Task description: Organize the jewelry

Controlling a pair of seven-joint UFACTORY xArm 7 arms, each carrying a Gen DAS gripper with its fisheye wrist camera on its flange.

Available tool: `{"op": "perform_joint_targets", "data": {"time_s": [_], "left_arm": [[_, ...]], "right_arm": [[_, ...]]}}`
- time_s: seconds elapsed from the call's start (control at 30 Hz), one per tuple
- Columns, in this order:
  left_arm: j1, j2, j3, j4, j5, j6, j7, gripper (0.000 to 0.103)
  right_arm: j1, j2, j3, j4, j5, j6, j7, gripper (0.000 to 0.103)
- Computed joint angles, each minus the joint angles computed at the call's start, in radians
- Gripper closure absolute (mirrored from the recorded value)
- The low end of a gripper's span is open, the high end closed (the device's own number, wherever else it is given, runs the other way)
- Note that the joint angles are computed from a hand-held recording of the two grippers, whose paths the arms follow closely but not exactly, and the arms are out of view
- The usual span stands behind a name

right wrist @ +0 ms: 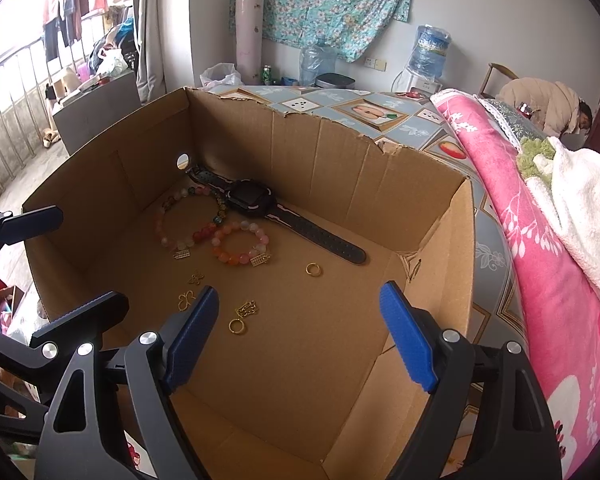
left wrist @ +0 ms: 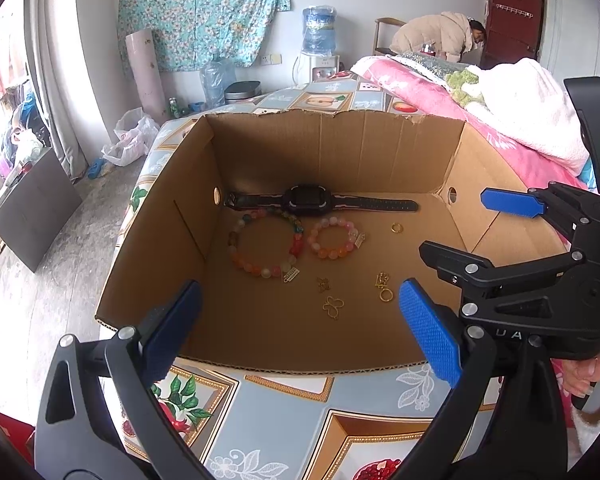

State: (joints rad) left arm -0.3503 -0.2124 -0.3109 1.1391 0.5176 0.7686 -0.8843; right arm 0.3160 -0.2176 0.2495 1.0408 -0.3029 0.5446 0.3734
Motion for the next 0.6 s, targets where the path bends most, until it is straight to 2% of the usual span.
{"op": "perform_joint_targets", "data": {"time_s": [0.37, 0.6], "left_arm": [[0.003, -0.009, -0.002, -0.024, 0.017, -0.029, -0.012, 0.008], [-0.004, 0.004, 0.005, 0.006, -0.029, 0.005, 0.031, 0.008]], "right_arm": [[0.003, -0.002, -0.003, -0.002, 0.010, -0.005, -0.013, 0.022], [0.003, -0.003, -0.003, -0.002, 0.018, -0.004, -0.020, 0.021]]}}
